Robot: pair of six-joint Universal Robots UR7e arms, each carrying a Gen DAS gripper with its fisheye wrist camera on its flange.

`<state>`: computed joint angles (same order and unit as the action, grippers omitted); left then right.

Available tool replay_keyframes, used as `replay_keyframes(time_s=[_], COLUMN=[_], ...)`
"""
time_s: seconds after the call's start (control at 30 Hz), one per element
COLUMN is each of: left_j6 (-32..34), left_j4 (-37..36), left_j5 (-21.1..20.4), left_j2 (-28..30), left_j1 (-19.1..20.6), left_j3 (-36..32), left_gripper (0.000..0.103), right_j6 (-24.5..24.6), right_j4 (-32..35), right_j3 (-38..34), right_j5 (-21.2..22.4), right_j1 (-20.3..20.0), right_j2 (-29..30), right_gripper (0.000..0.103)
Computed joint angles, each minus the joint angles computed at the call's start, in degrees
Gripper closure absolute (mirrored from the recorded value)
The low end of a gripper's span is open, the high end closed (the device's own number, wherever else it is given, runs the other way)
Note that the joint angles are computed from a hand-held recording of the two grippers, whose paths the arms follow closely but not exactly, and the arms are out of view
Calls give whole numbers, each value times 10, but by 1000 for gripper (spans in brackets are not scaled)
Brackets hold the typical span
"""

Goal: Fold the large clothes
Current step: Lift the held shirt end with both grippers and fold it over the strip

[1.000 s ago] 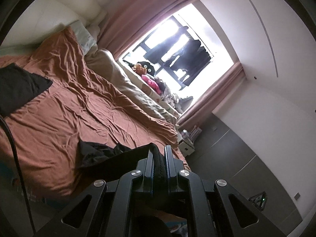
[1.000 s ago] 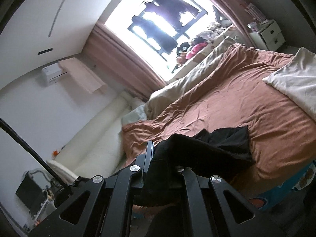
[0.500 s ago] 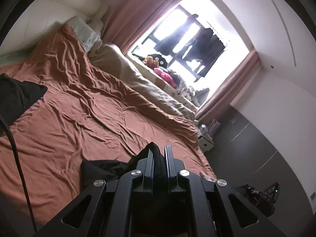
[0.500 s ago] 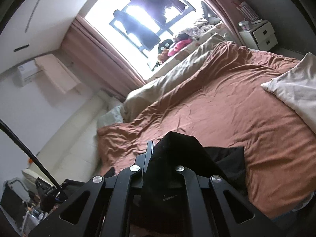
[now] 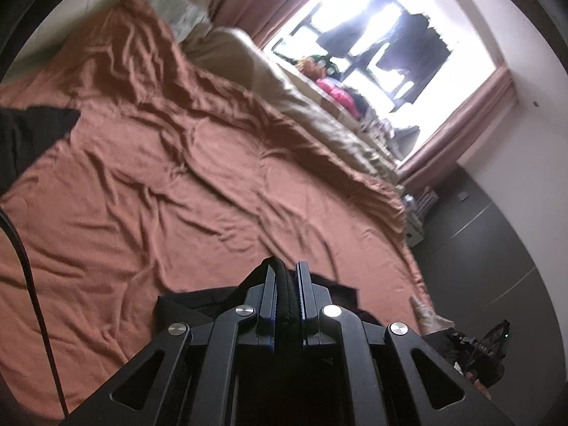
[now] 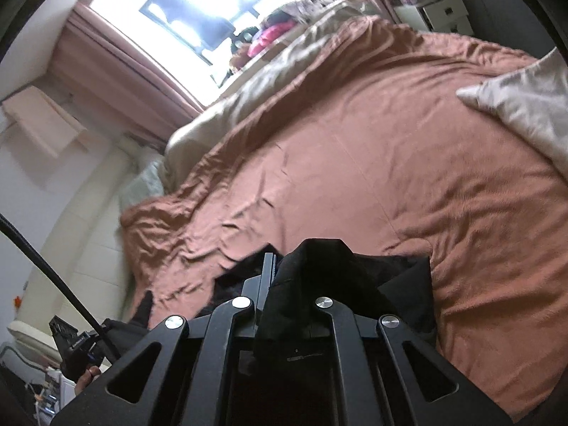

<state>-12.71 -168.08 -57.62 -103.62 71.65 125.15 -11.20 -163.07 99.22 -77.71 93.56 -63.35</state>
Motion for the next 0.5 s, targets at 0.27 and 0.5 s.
replay_keyframes(time_s=[0.27, 0.5], left_j6=[-12, -24], left_j4=[-16, 29], left_j5=[-48, -29], left_j2=[87, 109], left_j1=[95, 103], left_j3=[-45, -77], left_gripper=[92, 39], right_j6=[42, 27], right_j4=[44, 29], right_j3=[-91, -94], right_j5=[-61, -81], right_j1=[22, 39], right_j2=[75, 72], right_gripper=[46, 7])
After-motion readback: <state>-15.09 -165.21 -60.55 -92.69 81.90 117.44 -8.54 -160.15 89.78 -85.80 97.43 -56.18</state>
